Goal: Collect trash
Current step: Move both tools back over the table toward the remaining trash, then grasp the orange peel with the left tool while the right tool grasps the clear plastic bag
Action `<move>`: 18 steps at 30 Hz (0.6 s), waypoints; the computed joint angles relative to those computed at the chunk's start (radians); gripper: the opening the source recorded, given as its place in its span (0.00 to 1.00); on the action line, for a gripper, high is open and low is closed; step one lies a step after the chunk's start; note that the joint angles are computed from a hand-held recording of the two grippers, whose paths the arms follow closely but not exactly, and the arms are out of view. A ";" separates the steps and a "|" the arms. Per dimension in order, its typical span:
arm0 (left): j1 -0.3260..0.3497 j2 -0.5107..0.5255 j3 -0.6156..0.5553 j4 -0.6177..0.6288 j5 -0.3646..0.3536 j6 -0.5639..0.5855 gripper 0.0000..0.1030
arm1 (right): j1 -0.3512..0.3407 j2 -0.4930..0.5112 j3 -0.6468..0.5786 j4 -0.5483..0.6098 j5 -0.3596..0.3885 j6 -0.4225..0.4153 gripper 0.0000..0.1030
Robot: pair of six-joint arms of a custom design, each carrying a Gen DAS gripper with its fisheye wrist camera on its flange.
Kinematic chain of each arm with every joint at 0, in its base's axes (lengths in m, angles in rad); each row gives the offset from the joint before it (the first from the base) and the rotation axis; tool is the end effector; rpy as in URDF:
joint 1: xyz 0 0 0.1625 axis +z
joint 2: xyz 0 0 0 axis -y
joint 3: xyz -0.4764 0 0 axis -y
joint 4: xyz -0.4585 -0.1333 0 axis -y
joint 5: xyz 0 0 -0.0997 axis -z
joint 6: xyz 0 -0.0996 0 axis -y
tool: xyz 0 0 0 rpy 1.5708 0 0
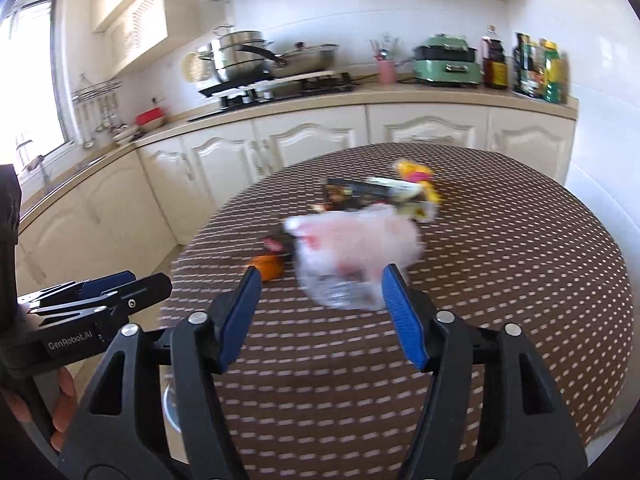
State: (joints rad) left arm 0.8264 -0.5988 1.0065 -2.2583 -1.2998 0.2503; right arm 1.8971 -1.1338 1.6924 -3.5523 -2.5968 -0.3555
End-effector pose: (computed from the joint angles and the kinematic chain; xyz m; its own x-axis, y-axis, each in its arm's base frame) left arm -0.5170 -0.7974 0.1845 -0.5738 0.7549 -0.3177 0.8188 0.5366 -0.2038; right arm 0.2559 -0.6061 0.4421 -0.6980 0.5468 0.4624 -0.3095 0.3519 -0.8834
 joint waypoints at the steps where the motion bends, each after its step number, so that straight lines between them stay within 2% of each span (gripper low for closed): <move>1: -0.005 0.009 -0.005 0.005 0.000 0.002 0.61 | -0.007 -0.006 0.001 0.011 0.000 0.010 0.62; 8: -0.026 0.120 -0.124 0.089 0.036 0.008 0.61 | -0.052 -0.061 0.017 0.143 0.010 0.108 0.66; 10: -0.029 0.144 -0.149 0.099 0.048 0.010 0.59 | -0.068 -0.080 0.018 0.221 0.040 0.170 0.66; 11: -0.030 0.161 -0.168 0.111 0.052 0.011 0.52 | -0.076 -0.090 0.022 0.248 0.059 0.196 0.66; 16: -0.034 0.203 -0.217 0.126 0.084 0.018 0.31 | -0.104 -0.128 0.026 0.399 0.128 0.332 0.66; 18: -0.031 0.204 -0.222 0.130 0.069 0.012 0.31 | -0.110 -0.135 0.021 0.440 0.142 0.367 0.66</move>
State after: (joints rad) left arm 0.7950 -0.3952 0.7848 -2.1285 -1.2310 0.2626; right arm 1.7866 -1.2684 1.7132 -3.1126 -2.4552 0.0120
